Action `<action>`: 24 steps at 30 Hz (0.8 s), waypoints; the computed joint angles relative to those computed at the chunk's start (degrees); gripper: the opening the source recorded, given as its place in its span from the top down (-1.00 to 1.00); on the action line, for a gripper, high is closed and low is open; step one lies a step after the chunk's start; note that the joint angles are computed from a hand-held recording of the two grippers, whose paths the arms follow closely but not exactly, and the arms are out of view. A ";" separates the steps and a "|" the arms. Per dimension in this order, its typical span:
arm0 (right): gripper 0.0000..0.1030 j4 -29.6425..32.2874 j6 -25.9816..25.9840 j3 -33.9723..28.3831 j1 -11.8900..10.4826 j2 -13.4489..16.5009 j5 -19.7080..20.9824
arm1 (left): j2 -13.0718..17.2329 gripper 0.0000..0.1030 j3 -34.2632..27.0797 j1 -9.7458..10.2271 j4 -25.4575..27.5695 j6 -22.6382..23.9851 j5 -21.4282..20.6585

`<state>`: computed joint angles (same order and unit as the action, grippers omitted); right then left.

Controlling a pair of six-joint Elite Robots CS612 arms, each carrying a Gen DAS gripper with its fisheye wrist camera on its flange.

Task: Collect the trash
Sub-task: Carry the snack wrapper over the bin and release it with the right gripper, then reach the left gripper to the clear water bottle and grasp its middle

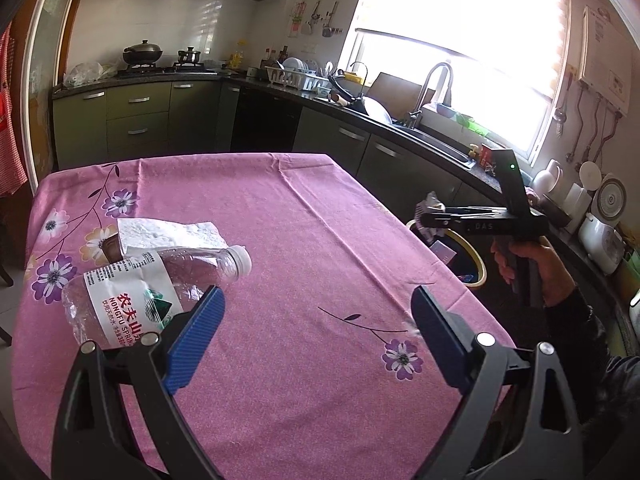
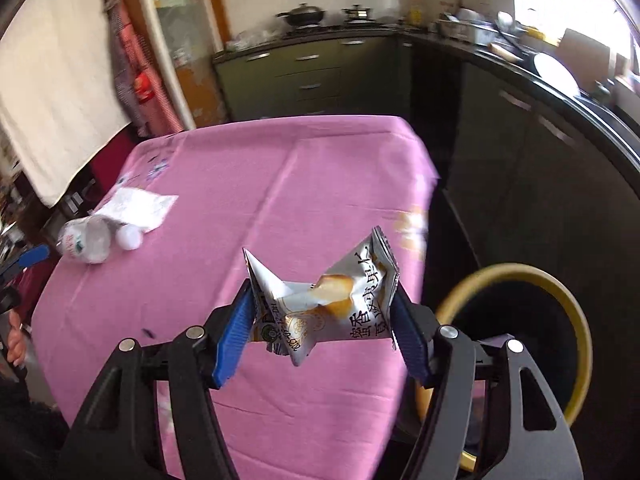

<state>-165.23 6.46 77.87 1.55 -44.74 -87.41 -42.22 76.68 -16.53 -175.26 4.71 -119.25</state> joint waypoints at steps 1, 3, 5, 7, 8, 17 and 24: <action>-0.26 -0.42 1.89 1.24 -0.62 -0.62 -2.40 | 0.05 -0.74 -0.10 -0.04 0.20 0.09 -0.10; -0.26 -0.24 6.38 2.93 -1.79 -1.33 -8.35 | 0.03 -0.74 -0.12 -0.14 0.46 0.26 -0.40; -0.26 0.04 10.65 4.19 -3.31 -1.64 -10.71 | 0.04 -0.74 -0.18 -0.25 0.72 0.56 -0.58; -0.26 1.36 14.82 4.75 -4.57 -1.61 -12.18 | -0.07 -0.74 -0.07 -0.44 0.91 1.00 -0.43; -0.26 1.76 16.84 5.09 -5.18 -1.64 -12.56 | -0.15 -0.74 0.04 -0.51 0.87 1.14 -0.37; -0.65 3.18 23.86 6.65 -5.92 -1.85 -18.68 | -0.38 -0.76 0.15 -0.72 1.16 1.95 0.18; -0.68 -2.84 21.61 8.58 -3.64 -3.24 -16.11 | 0.00 -0.78 -0.16 -0.05 2.57 4.10 -0.58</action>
